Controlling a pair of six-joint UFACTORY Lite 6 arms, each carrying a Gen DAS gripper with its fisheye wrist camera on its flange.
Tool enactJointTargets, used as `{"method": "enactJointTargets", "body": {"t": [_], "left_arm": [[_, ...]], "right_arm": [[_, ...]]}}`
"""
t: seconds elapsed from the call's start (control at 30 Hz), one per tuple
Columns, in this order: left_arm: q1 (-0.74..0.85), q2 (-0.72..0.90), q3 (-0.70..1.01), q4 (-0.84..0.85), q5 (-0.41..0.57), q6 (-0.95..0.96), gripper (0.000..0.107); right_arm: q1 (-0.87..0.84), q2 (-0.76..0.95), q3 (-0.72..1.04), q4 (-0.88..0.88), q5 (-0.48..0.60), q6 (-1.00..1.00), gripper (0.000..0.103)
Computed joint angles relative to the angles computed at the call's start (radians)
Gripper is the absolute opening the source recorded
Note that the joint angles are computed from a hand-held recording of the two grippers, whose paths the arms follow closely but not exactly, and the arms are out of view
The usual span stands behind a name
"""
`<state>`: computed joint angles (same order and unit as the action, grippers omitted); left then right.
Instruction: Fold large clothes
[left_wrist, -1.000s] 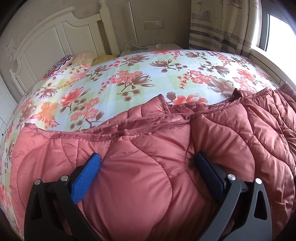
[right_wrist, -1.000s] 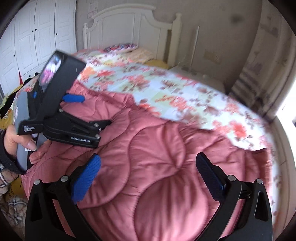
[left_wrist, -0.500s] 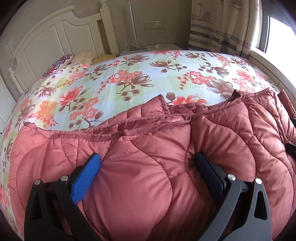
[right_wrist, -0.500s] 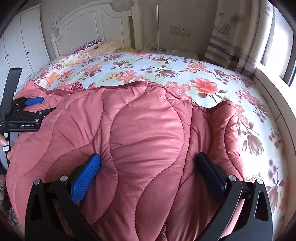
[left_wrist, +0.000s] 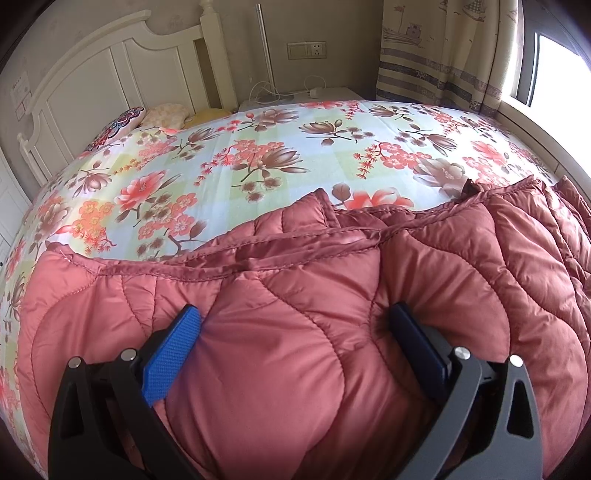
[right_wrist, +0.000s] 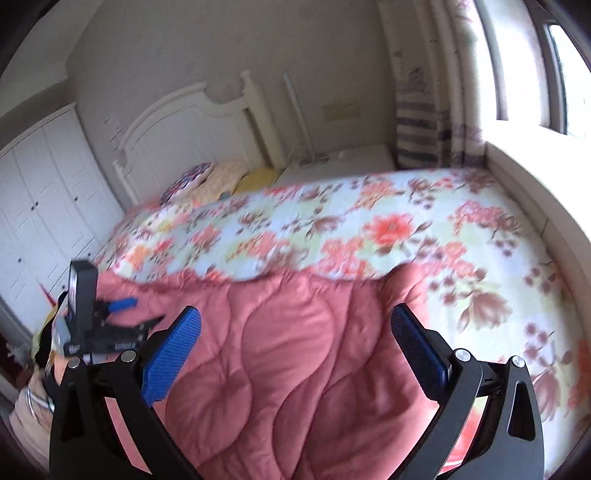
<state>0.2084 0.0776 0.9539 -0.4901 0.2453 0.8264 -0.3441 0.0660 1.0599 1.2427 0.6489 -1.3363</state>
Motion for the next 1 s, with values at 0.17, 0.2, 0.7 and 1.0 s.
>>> {"method": "enactJointTargets", "body": {"t": [0.17,0.2,0.7,1.0], "left_arm": [[-0.002,0.002,0.002,0.001,-0.001,-0.003,0.101],[0.000,0.002,0.001,-0.004,-0.001,0.004,0.101],[0.005,0.004,0.002,-0.025,0.002,0.028,0.101],[0.011,0.006,0.003,-0.051,0.008,0.054,0.101]], "right_arm": [[0.100,0.222,0.234,-0.284,-0.105,0.261,0.098],[0.126,0.290,0.279,-0.388,-0.142,0.358,0.098],[0.216,0.093,0.173,-0.558,-0.244,0.521,0.099],[0.207,0.410,0.343,-0.674,-0.176,0.687,0.098]]}}
